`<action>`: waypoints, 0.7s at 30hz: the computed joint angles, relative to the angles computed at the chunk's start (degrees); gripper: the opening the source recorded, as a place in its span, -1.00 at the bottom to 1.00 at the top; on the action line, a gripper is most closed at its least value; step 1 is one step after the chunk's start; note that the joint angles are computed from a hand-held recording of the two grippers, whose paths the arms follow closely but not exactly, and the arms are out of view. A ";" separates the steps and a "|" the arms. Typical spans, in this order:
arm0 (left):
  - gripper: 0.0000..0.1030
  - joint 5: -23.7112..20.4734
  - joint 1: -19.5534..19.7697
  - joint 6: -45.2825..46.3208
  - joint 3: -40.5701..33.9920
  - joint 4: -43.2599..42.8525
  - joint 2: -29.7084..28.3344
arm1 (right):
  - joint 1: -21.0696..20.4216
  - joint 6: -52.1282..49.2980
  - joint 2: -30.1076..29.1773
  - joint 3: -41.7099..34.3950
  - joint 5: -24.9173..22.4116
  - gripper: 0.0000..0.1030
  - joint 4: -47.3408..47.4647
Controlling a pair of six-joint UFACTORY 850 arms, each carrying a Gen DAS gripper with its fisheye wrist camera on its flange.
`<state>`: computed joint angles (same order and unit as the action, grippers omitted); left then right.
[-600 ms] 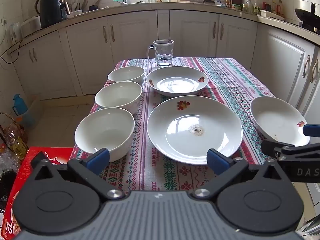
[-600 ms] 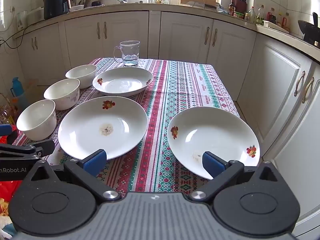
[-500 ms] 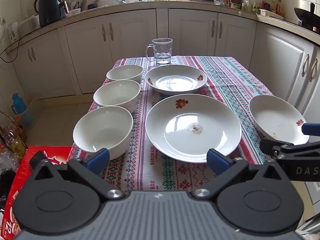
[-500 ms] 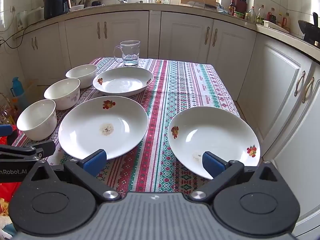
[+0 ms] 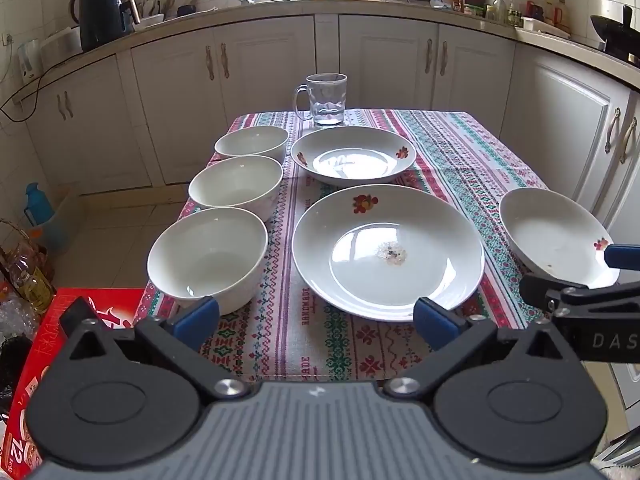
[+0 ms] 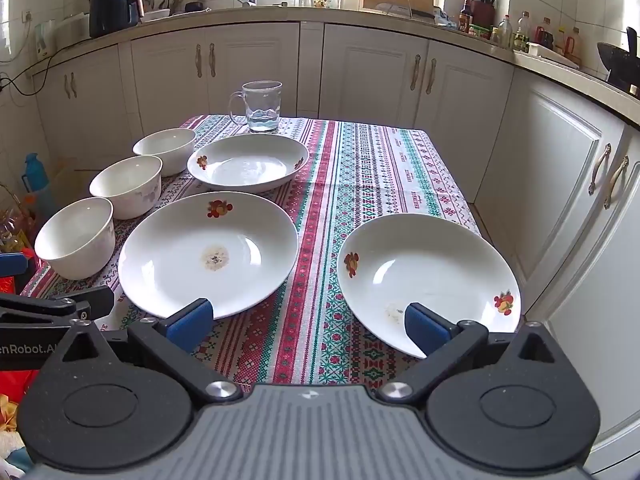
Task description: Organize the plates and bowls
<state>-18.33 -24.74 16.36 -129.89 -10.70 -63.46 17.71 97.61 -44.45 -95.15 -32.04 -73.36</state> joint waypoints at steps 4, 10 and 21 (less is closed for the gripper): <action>0.99 0.09 0.02 0.17 0.07 -0.13 0.03 | 0.01 0.03 -0.06 -0.04 -0.01 1.00 -0.01; 0.99 0.25 0.05 0.27 0.30 -0.19 0.15 | 0.03 0.14 -0.02 0.06 0.03 1.00 -0.16; 0.99 0.63 0.25 0.34 0.96 -0.09 0.51 | 0.02 -0.01 -0.01 0.04 0.05 1.00 -0.02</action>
